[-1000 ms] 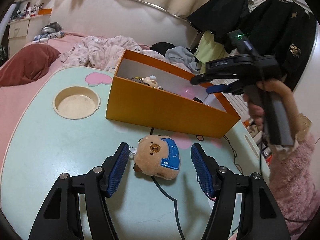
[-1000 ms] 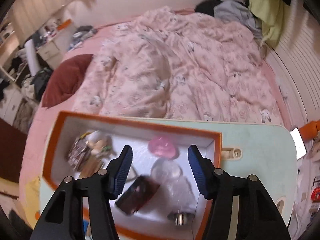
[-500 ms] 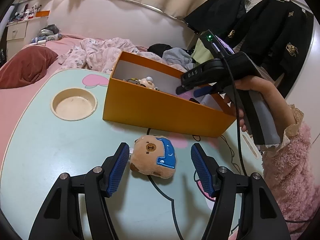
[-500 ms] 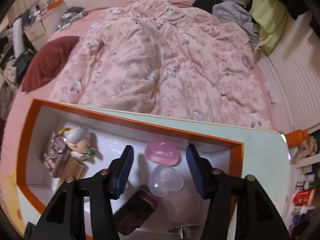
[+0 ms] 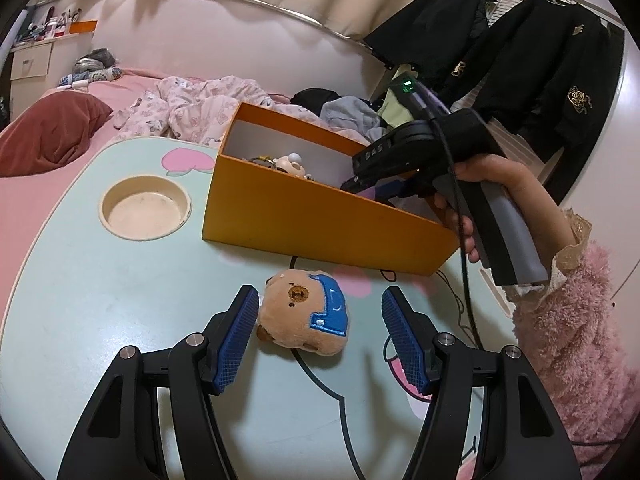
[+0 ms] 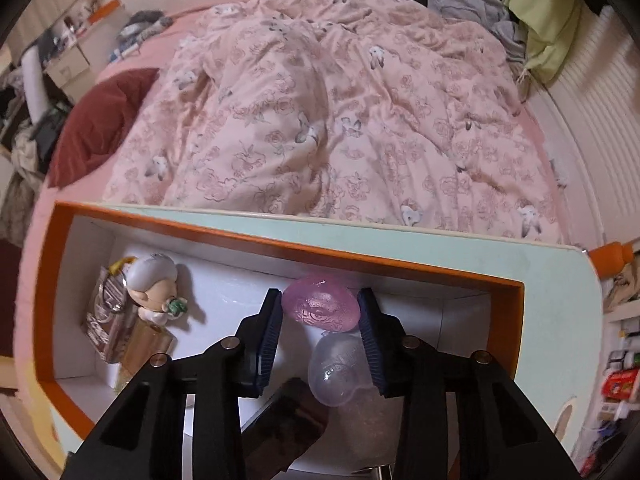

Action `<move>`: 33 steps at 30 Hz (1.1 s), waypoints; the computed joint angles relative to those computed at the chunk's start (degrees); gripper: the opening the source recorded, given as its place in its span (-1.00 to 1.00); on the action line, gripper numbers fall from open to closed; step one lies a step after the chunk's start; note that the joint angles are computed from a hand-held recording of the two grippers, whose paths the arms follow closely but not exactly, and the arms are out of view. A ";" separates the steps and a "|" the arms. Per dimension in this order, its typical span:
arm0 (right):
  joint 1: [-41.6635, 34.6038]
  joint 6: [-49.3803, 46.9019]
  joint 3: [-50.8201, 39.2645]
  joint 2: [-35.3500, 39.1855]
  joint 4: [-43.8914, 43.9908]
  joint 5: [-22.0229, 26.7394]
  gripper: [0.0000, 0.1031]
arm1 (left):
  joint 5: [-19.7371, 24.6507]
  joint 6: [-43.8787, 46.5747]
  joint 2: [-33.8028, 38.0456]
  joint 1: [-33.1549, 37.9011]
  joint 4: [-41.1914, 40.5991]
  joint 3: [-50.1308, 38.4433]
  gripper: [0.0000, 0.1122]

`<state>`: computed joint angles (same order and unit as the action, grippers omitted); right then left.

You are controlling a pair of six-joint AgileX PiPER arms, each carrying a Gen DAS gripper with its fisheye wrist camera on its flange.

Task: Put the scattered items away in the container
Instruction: 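Grasp the pink heart-shaped case in the box with the right gripper, then carry the pink case out and set it on the table, right gripper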

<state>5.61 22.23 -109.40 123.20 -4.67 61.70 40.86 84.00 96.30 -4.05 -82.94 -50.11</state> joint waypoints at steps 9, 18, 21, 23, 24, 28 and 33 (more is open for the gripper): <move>0.53 -2.59 23.07 -21.80 3.11 -16.57 -0.29 | -0.76 -1.28 0.33 -0.15 0.47 -0.13 0.15; 6.85 -9.52 51.34 -38.23 7.84 -22.11 -0.29 | -2.41 -1.18 0.08 -0.88 0.96 0.10 0.15; 8.18 -8.62 54.99 -37.32 8.38 -25.07 -0.29 | -2.94 -1.85 0.23 -1.06 1.67 -0.16 0.15; 8.37 -8.85 55.67 -36.70 8.95 -26.71 -0.28 | -3.58 -1.95 0.08 -1.31 1.86 -0.11 0.15; 8.54 -7.80 56.08 -36.73 8.24 -27.82 -0.27 | -3.74 -1.83 -0.03 -1.33 1.95 -0.03 0.15; 8.10 -4.78 61.99 -41.72 6.03 -37.21 0.27 | -5.71 -2.33 -0.40 -1.85 2.14 0.20 0.15; 3.22 -10.05 71.23 -48.77 13.36 -49.49 0.46 | -5.54 -3.28 0.12 -1.36 2.74 -0.32 0.15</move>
